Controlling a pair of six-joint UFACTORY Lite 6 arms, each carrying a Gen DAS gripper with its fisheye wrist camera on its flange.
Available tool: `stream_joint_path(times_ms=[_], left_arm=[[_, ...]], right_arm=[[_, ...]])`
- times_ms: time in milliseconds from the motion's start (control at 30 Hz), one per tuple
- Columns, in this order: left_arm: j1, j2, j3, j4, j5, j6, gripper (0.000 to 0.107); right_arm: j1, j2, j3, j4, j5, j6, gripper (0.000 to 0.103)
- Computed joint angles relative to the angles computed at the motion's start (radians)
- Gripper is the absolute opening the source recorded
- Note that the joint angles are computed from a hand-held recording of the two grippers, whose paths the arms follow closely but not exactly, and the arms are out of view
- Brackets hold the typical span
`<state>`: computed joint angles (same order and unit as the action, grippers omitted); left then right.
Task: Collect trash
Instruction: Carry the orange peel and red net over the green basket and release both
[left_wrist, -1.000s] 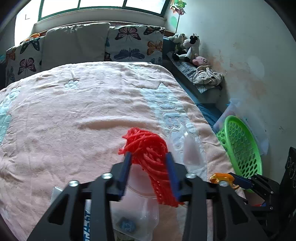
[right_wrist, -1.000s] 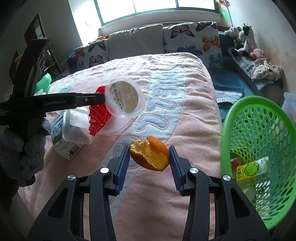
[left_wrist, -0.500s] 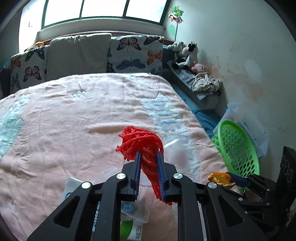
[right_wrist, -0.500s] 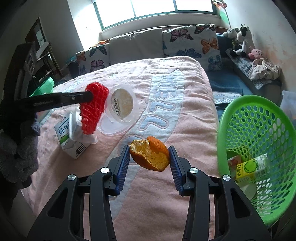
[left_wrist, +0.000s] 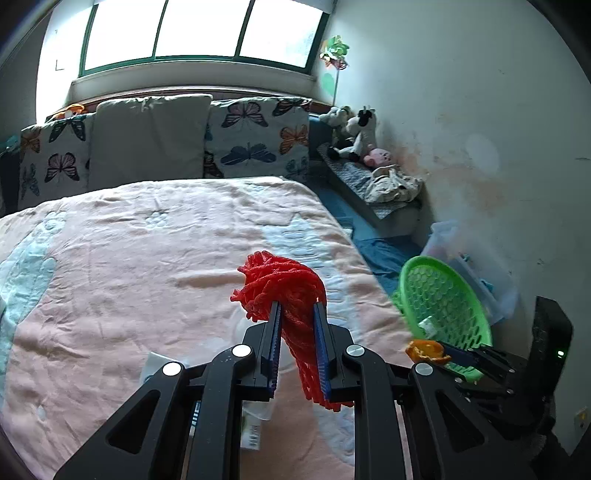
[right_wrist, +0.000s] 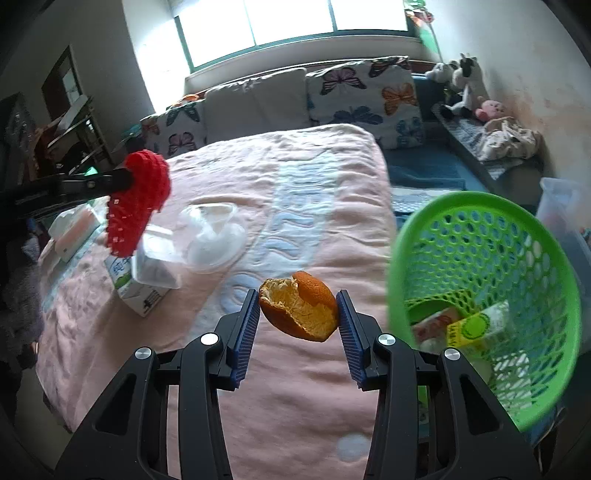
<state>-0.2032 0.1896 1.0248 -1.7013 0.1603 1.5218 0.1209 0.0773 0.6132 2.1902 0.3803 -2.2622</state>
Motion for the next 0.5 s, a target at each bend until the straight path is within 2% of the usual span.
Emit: stream_joint_path(times_ms=[200, 500], left_arm=[[-0.064, -0.006, 0.018, 0.046, -0.006, -0.068, 0.017], [-0.2, 0.118, 0.148, 0.166, -0.033, -0.221, 0.017]], right_arm=[[-0.113, 0.008, -0.007, -0.05, 0.015, 0.014, 0.043], [-0.299, 0.074, 0.028, -0.138, 0.033, 0.027, 0.044]])
